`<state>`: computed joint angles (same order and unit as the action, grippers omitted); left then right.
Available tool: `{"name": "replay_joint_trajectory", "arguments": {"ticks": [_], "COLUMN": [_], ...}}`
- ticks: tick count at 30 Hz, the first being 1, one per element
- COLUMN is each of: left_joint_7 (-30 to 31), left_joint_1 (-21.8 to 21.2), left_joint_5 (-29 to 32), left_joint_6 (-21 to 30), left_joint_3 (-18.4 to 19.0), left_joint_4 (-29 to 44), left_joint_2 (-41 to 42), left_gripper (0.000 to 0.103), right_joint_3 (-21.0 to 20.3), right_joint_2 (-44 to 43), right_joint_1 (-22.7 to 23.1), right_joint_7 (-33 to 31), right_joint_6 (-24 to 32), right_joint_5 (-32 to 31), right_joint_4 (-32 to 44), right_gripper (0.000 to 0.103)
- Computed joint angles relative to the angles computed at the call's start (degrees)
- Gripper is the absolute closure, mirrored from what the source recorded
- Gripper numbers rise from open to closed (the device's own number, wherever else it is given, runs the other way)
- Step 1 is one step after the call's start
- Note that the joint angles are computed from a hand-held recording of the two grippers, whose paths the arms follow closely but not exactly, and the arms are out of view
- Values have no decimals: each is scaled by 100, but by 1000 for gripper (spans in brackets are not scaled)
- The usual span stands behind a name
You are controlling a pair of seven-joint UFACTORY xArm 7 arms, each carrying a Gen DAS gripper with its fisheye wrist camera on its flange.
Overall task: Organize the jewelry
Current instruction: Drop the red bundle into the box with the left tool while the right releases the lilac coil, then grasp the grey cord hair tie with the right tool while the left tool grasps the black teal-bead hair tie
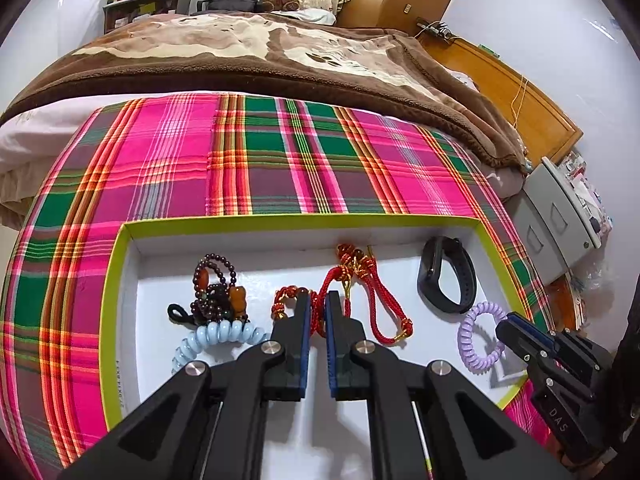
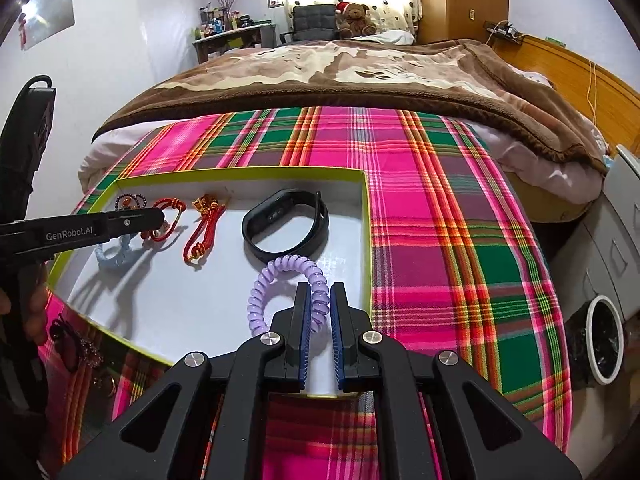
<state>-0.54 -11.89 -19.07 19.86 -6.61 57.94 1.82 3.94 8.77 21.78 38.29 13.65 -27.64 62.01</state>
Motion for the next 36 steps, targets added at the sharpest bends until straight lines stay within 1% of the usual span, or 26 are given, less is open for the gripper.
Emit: {"name": "replay_joint_trajectory", "arguments": {"ticks": [3,8,9,12,13,14,16,18,21,24,26,30,31,33,34,35,36], "left_joint_7": [1,-164,-179,-165,-204,-209,-167,-154,-61,123,30,311,315,278,260,261,277], "left_joint_1": [10,4,4,11,10,12,15,11,-3,-23,-45,-145,-167,-210,-235,-274,-322], "left_joint_5": [-5,186,200,159,201,207,162,151,71,-139,-51,-356,-354,-250,-212,-218,-254], "left_joint_6": [12,48,44,43,40,31,17,11,-4,-34,-69,-218,-253,-342,-357,-386,-411], "left_joint_3": [10,15,14,9,13,14,8,6,-6,-13,-3,39,52,71,88,117,161], "left_joint_4": [13,45,46,40,37,30,18,5,-20,-84,-159,-409,-487,-671,-769,-881,-938], "left_joint_2": [16,33,36,41,39,33,16,-5,-45,-125,-220,-558,-659,-878,-1001,-1135,-1216], "left_gripper": [95,94,91,77,75,75,75,74,68,66,66,57,56,55,55,54,54], "right_joint_3": [-15,-82,-80,-79,-67,-59,-77,-46,-57,-47,-58,-3,29,104,164,227,295], "right_joint_2": [-1,-14,-19,-48,-58,-65,-86,-86,-121,-181,-226,-428,-478,-579,-634,-692,-751], "right_joint_1": [18,70,62,51,35,24,32,3,11,-11,-13,-93,-122,-194,-235,-272,-301], "right_joint_7": [50,295,314,398,397,400,487,441,514,552,657,741,723,609,449,239,-22], "right_joint_6": [10,-18,-24,-71,-103,-124,-154,-153,-181,-251,-281,-496,-541,-680,-776,-887,-1002], "right_joint_5": [-61,-324,-342,-425,-409,-398,-467,-412,-474,-495,-580,-631,-601,-455,-274,-44,251], "right_joint_4": [6,2,-1,-37,-54,-61,-82,-76,-95,-147,-178,-397,-454,-597,-688,-789,-894], "right_gripper": [93,93,93,93,92,90,89,89,89,89,89,88,86,75,63,58,58]}}
